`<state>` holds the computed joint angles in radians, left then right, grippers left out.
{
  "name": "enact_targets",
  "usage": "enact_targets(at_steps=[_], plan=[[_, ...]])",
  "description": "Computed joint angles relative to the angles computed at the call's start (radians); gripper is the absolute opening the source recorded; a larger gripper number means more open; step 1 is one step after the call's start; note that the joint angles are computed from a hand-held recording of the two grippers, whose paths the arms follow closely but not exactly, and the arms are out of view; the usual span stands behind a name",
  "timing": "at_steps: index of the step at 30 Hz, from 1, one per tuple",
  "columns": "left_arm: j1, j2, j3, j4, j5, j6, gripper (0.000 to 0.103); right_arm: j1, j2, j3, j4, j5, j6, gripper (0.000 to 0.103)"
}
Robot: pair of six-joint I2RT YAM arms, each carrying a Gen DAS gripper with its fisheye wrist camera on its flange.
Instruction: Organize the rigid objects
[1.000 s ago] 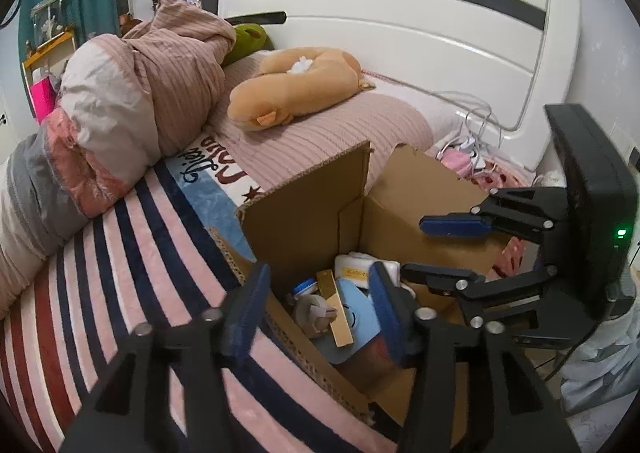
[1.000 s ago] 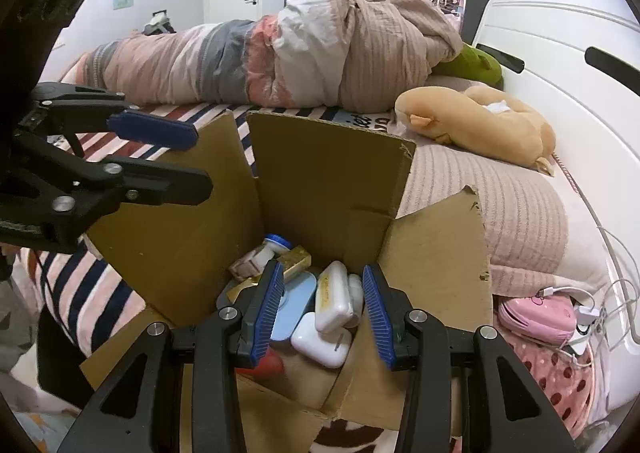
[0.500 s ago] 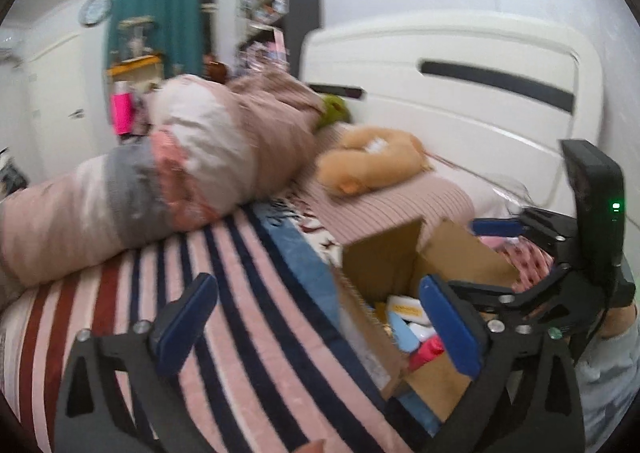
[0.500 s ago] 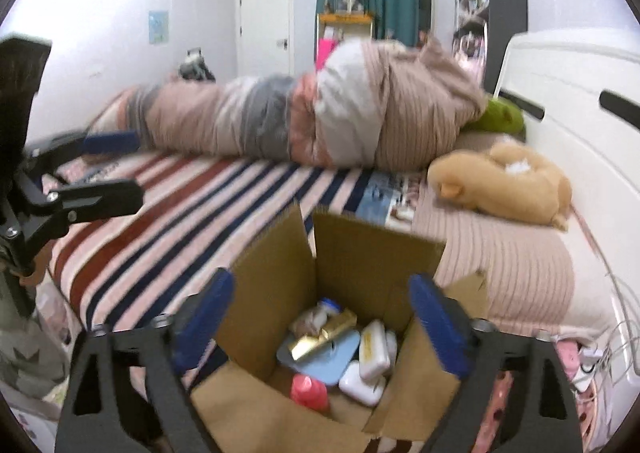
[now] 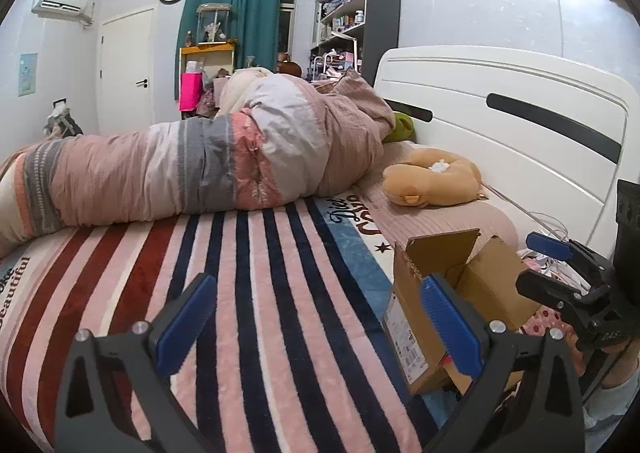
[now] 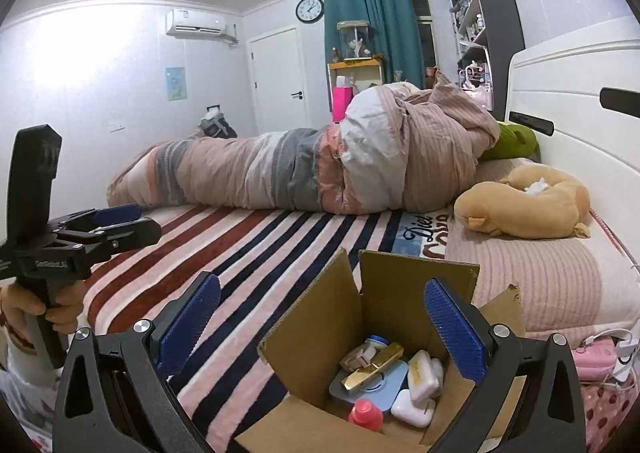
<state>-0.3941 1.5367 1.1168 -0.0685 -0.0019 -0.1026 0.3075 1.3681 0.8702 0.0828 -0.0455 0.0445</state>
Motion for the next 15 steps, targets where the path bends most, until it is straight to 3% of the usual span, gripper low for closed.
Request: enact_targets(at_steps=[15], plan=[[-0.015, -0.017, -0.019, 0.004, -0.027, -0.007, 0.101, 0.018, -0.028, -0.009, -0.007, 0.021, 0.002, 0.103]])
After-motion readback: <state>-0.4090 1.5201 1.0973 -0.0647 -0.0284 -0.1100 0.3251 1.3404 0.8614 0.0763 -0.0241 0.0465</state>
